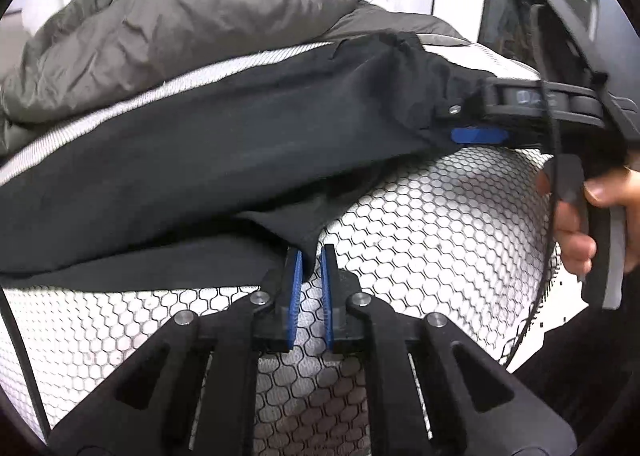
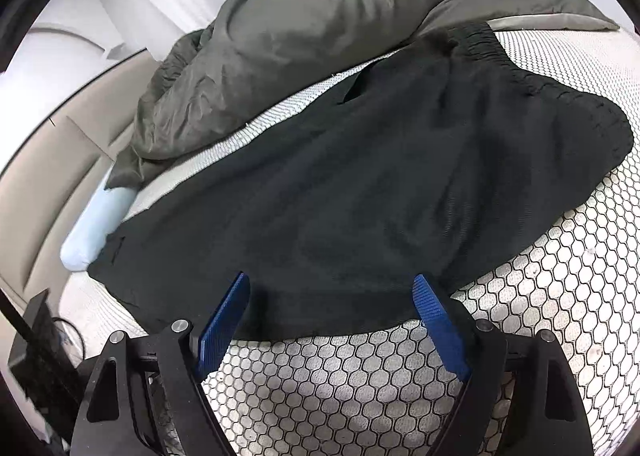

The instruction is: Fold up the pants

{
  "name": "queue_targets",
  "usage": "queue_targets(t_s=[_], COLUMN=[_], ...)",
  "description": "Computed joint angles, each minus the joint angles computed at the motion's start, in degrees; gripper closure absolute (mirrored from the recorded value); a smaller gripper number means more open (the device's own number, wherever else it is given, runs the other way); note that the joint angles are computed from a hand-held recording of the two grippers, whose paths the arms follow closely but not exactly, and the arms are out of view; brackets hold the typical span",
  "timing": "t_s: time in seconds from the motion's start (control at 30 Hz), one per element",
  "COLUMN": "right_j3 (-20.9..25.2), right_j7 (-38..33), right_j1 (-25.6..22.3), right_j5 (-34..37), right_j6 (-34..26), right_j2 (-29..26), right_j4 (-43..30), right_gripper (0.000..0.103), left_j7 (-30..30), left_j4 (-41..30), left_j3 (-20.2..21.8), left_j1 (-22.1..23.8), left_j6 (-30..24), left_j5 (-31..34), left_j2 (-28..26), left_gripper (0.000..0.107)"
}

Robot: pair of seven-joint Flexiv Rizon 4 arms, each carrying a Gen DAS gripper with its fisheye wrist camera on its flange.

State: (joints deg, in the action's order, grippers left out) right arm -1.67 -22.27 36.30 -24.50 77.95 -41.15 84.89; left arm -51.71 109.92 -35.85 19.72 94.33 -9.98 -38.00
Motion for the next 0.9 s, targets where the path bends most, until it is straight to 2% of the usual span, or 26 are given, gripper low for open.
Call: queue_targets(t_s=[0.07, 0.13, 0.17, 0.23, 0.3, 0.37, 0.4, 0.43, 0.5, 0.63, 0.73, 0.83, 0.9], right_j3=[-0.38, -0.33, -0.29, -0.47, -0.7, -0.88, -1.09, -1.12, -1.08, -1.06, -1.15, -0.73, -0.54], right_j7=[0.17, 0.29, 0.34, 0.43, 0.53, 0.8, 1.1, 1.2, 1.25, 1.27, 1.48, 1.08, 0.81], right_j1=[0.57, 0.58, 0.51, 0.44, 0.55, 0.71, 0.94, 0.99, 0.97, 0.96, 1.04, 0.76, 0.7], right_j5=[-0.44, -0.48, -0.44, -0.48, -0.67, -0.75, -0.86, -0.93, -1.03, -1.2, -1.23, -1.22, -1.31], right_j6=[-1.09, -1.04, -0.81, -0.14, 0.19, 0.32, 0.37, 0.37, 0.32, 0.57, 0.65, -0.16, -0.8], right_j2=[-0.37, -0.42, -0.46, 0.09, 0.41, 0.47, 0.5, 0.47, 0.35, 0.52, 0.57, 0.49, 0.39], right_j4=[-0.82, -0.91, -0.85, 0.2, 0.82, 0.96, 1.03, 1.01, 0.87, 1.22, 1.39, 1.08, 0.8], right_gripper=[0.018, 0.018, 0.018, 0.018, 0.018, 0.018, 0.018, 0.018, 0.018, 0.018, 0.018, 0.017, 0.017], left_j7=[-0.32, -0.97, -1.29, -1.82, -1.27, -2.01, -3.12, -4.1, -3.99, -2.83, -2.19, -2.45, -2.63], left_j4=[0.06, -0.71, -1.14, -1.36, -1.45, -1.71, -2.16, -2.85, -3.07, -0.32, 2.56, 3.79, 3.61], left_j3=[-2.86, -5.24, -6.42, -6.18, -7.81, -7.42, -6.1, -5.37, -7.13, -9.38, -11.89, -9.07, -6.07], left_j1=[2.5, 4.24, 4.87, 4.38, 5.34, 4.73, 3.8, 3.53, 5.0, 6.95, 10.09, 9.07, 6.93], left_j6=[-2.02, -5.66, -6.44, -6.09, -5.75, -2.71, -1.97, -3.08, -3.95, 1.55, 4.61, 4.51, 0.82], left_j5=[-1.18, -4.16, -6.03, -8.15, -9.59, -9.78, -9.63, -9.74, -9.88, -4.97, 0.29, 3.89, 4.71], left_j2=[-0.06, -0.18, -0.58, -0.39, -0.99, -1.49, -1.46, -1.57, -2.45, -2.48, -2.31, -0.75, -0.02], left_gripper=[0.094, 0.062, 0.055, 0.052, 0.052, 0.057, 0.078, 0.092, 0.103, 0.103, 0.104, 0.104, 0.104])
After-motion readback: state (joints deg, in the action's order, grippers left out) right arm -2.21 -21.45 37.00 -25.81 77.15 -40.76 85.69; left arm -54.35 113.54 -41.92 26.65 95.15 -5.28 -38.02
